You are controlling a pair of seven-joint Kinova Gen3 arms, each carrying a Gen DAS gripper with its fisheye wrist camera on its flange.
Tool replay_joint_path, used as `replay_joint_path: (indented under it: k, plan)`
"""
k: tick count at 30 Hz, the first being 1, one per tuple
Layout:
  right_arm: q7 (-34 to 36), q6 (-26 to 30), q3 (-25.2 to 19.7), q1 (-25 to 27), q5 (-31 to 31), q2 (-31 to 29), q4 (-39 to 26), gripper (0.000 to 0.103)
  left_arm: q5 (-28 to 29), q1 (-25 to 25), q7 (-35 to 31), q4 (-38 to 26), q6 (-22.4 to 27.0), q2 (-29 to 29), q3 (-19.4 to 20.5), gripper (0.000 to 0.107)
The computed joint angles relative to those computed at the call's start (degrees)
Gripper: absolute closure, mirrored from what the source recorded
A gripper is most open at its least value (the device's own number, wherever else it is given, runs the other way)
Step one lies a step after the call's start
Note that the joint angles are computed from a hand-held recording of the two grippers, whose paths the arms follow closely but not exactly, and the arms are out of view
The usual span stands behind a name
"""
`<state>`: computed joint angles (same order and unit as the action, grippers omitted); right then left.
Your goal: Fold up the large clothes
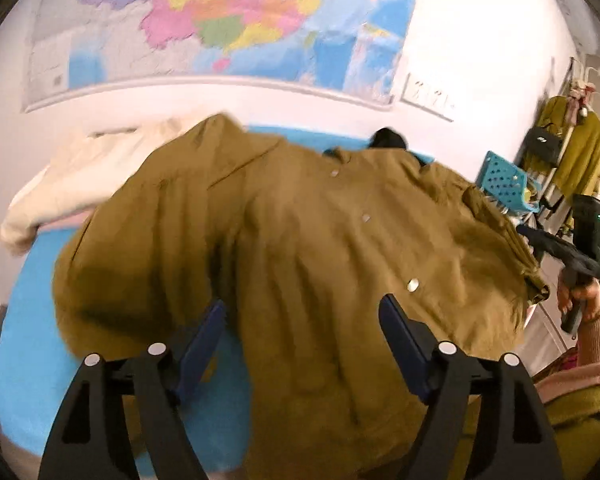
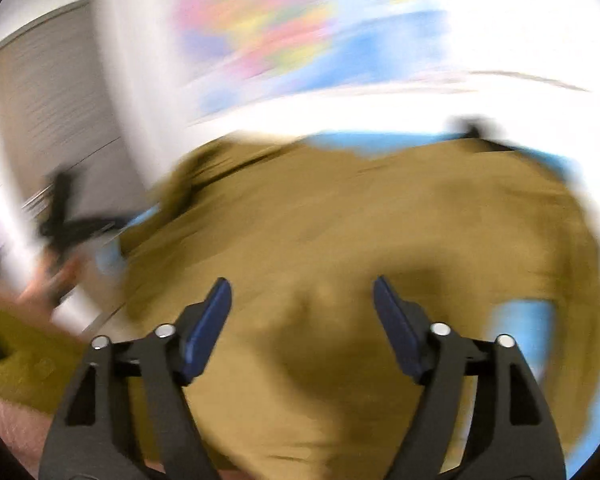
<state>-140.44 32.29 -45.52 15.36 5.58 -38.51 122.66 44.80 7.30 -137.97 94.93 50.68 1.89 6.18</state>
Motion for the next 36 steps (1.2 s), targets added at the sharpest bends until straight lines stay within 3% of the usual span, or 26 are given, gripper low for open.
replay_joint_path:
  k: [2, 4, 6, 10, 11, 13, 15, 20, 25, 31, 36]
  plan:
    - [0.6, 4.7, 2.4, 5.3, -0.2, -3.8, 1.3, 0.017, 0.1, 0.8, -0.1, -1.8, 0.8, 1.4, 0.9, 0.029]
    - [2.2, 8.9, 5.6, 7.9, -0.7, -3.8, 1.8, 0.015, -2.3, 2.7, 1.7, -3.6, -0.5, 3.4, 2.5, 0.029]
    - [1.7, 10.0, 10.0, 6.6, 0.1, -0.8, 2.9, 0.015, -4.6, 4.3, 4.1, -6.1, -0.4, 5.6, 3.9, 0.028]
    - [-2.0, 7.3, 14.1, 1.9, 6.4, 6.3, 5.6, 0.020, -9.0, 6.9, 10.5, -13.0, 2.2, 11.3, 5.7, 0.027]
    - [-1.4, 6.8, 15.6, 0.9, 7.4, 7.9, 5.8, 0.026, -10.1, 7.8, 12.5, -15.2, 2.9, 13.1, 6.2, 0.027]
    - [1.3, 6.9, 18.1, -1.3, 7.3, 9.8, 5.3, 0.052, -11.6, 8.6, 14.8, -18.0, 4.2, 15.3, 7.0, 0.027]
    - [5.7, 5.6, 22.7, -4.8, 4.7, 9.6, 5.4, 0.088, -13.6, 9.8, 16.9, -21.0, 5.0, 17.3, 7.6, 0.024]
    - [17.4, 6.7, 32.6, -13.5, -3.5, 5.3, 0.2, 0.094, -17.1, 11.6, 18.6, -27.1, 7.3, 21.1, 8.7, 0.019]
    - [25.9, 7.7, 36.3, -19.6, -10.9, 4.9, -8.2, 0.094, -17.5, 12.2, 18.1, -34.5, 11.8, 25.4, 10.3, 0.018]
    - [32.9, 0.7, 35.6, -26.9, -15.8, 17.5, -17.1, 0.094, -12.7, 10.1, 14.7, -41.5, 15.9, 29.0, 12.5, 0.018]
    - [42.2, -8.0, 45.4, -39.1, -25.0, 30.7, -19.3, 0.094, -7.7, 7.1, 12.3, -43.0, 17.5, 30.0, 13.3, 0.014]
